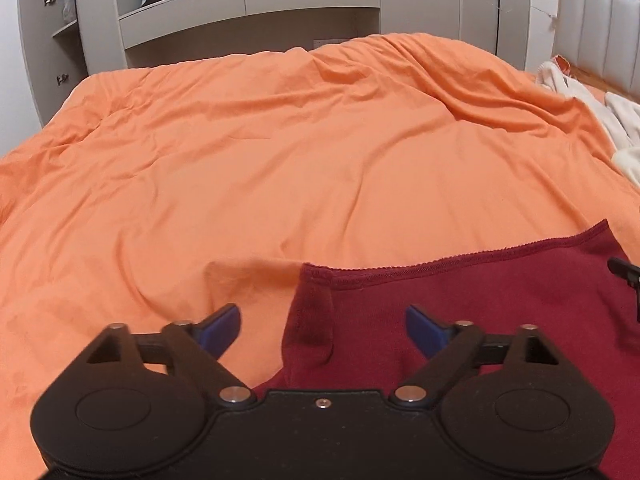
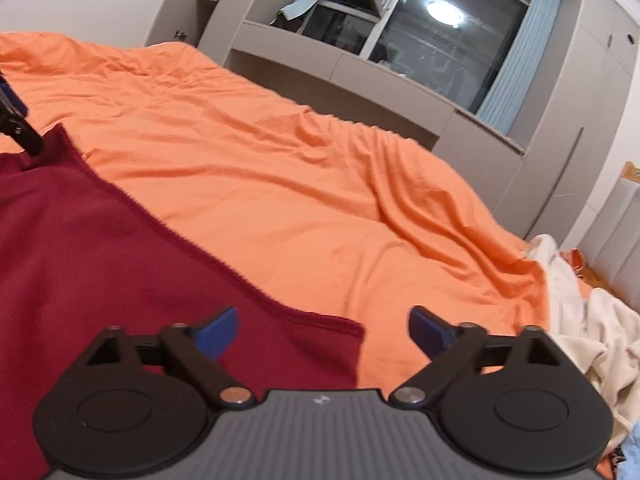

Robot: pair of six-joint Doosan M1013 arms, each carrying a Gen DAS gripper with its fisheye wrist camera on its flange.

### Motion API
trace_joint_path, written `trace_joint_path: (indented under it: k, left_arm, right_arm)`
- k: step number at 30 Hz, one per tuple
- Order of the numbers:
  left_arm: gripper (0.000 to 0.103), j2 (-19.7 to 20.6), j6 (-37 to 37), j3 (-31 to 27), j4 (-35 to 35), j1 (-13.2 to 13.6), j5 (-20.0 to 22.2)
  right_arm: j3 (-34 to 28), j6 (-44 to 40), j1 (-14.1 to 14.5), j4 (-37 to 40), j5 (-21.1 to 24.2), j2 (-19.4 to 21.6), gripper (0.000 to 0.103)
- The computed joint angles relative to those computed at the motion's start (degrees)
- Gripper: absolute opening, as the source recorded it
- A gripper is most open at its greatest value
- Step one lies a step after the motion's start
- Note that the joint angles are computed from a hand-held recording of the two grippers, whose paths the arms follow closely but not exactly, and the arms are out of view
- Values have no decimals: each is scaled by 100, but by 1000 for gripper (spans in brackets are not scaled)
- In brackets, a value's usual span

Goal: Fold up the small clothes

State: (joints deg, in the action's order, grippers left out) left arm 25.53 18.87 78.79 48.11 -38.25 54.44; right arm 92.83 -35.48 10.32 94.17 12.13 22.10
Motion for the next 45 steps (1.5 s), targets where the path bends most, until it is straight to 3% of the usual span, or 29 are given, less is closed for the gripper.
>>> trace_joint_path:
  k: [6, 10, 13, 21, 26, 31, 37, 39, 41, 45]
  left_arm:
    - [95, -43, -153, 21, 41, -84, 468]
    - [96, -200, -419, 255, -194, -93, 321]
    - [102, -357, -757, 456, -165, -144, 184]
    - [102, -680, -1061, 844, -224, -381, -188]
    - [102, -894, -1381, 1162, -89, -610, -339]
    - [102, -1080, -1738, 1509, 79, -830, -372]
    - [98, -1196, -2420, 1742, 557, -963, -241]
    - [93, -1221, -2713, 1784, 694, -958, -272]
    - [87, -1274, -3022, 1861, 828, -927, -473]
    - [80, -1249, -3142, 1853, 715, -839, -729]
  right_arm:
    - [80, 46, -67, 108, -258, -109, 102]
    - [181, 1153, -191, -708, -221, -233, 103]
    - [234, 2112, -322, -1327, 66, -326, 103]
    - [470, 3918, -643, -2248, 962, -706, 103]
    - [729, 4516, -888, -2447, 1764, -978, 103]
    - [1118, 4459, -1081, -2184, 2164, -1244, 103]
    - [1334, 4523, -1100, -2072, 2097, -1336, 79]
    - [1332, 4751, -1096, -2138, 2031, -1318, 61]
    - [1288, 5077, -1106, -2311, 2073, -1265, 51]
    - [1239, 5643, -1088, -2628, 1957, -1194, 43]
